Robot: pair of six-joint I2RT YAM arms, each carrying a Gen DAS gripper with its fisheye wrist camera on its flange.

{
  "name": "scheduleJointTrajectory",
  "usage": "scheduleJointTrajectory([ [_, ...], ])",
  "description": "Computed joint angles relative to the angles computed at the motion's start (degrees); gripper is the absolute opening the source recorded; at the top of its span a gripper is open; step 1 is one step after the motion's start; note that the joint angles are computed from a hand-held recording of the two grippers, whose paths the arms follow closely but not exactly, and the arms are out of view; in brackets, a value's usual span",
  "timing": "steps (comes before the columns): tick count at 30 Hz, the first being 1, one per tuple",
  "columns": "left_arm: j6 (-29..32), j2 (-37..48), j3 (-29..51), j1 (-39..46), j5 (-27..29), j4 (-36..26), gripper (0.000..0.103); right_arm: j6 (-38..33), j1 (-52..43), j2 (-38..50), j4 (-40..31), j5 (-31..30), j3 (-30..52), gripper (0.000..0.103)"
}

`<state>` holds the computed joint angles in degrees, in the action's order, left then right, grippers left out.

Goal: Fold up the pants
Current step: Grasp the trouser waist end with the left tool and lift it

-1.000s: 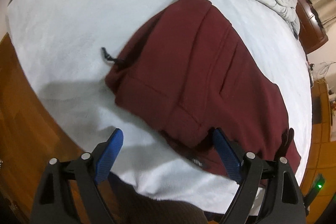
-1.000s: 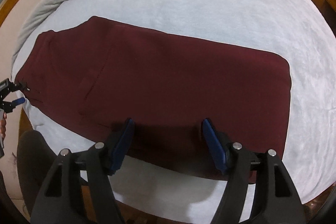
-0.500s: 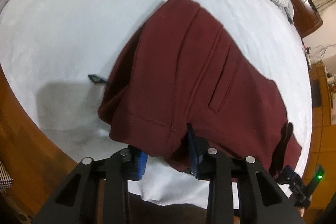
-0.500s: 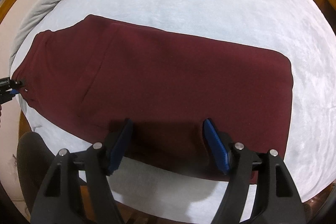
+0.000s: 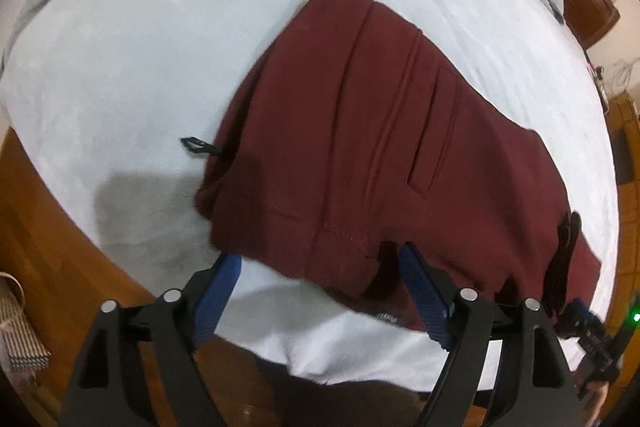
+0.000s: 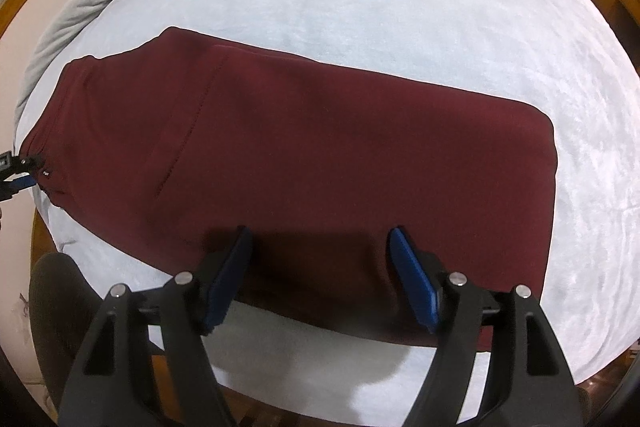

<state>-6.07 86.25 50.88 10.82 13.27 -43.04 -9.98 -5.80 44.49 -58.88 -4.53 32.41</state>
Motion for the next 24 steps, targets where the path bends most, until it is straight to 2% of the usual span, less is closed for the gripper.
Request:
scheduleJointTrajectory([
  [5,-4.1,4.1,1.7,-0.1,3.1,2.0,0.081,0.4,0.2,0.3,0.3,-0.3,0.0,0.073],
  [6,-5.6,4.2,1.6,0.5,3.9,2.8,0.073,1.3,1.2,0.4,0.6,0.1,-0.2,0.073],
  [7,-6.6,4.4,1.9,0.9,4.0,2.8,0.059,1.4,1.5,0.3,0.7,0.3,-0.3,0.074],
  [9,-6.4,4.1,2.4,1.9,5.1,2.2,0.042,0.7,0.9,0.1,0.6,0.1,-0.4,0.074],
  [10,-5.7,3.2,2.5,1.9,5.1,1.8,0.036,0.5,0.7,0.0,0.7,-0.1,-0.5,0.074],
  [12,-5.0,0.1,2.0,1.4,5.5,1.3,0.031,0.4,0.5,0.4,1.1,-0.4,-0.6,0.075],
  [16,-4.8,-5.1,1.7,-0.6,5.2,1.4,0.029,0.3,0.2,0.3,1.3,-0.6,-0.8,0.075],
  [20,-4.9,2.2,4.1,-1.2,2.4,1.1,0.033,0.2,0.2,0.1,1.2,-0.7,-0.8,0.076],
  [21,-5.3,4.0,4.0,-1.0,2.0,1.7,0.038,0.0,0.0,-0.2,1.0,-0.9,-1.0,0.076],
  [23,-6.7,4.7,2.5,-0.1,3.4,3.9,0.038,-0.7,-0.7,-0.3,1.0,-1.4,-1.1,0.076],
  [24,-7.4,3.4,1.7,0.0,3.6,4.4,0.033,-1.1,-1.1,-0.3,0.9,-1.6,-1.0,0.076],
])
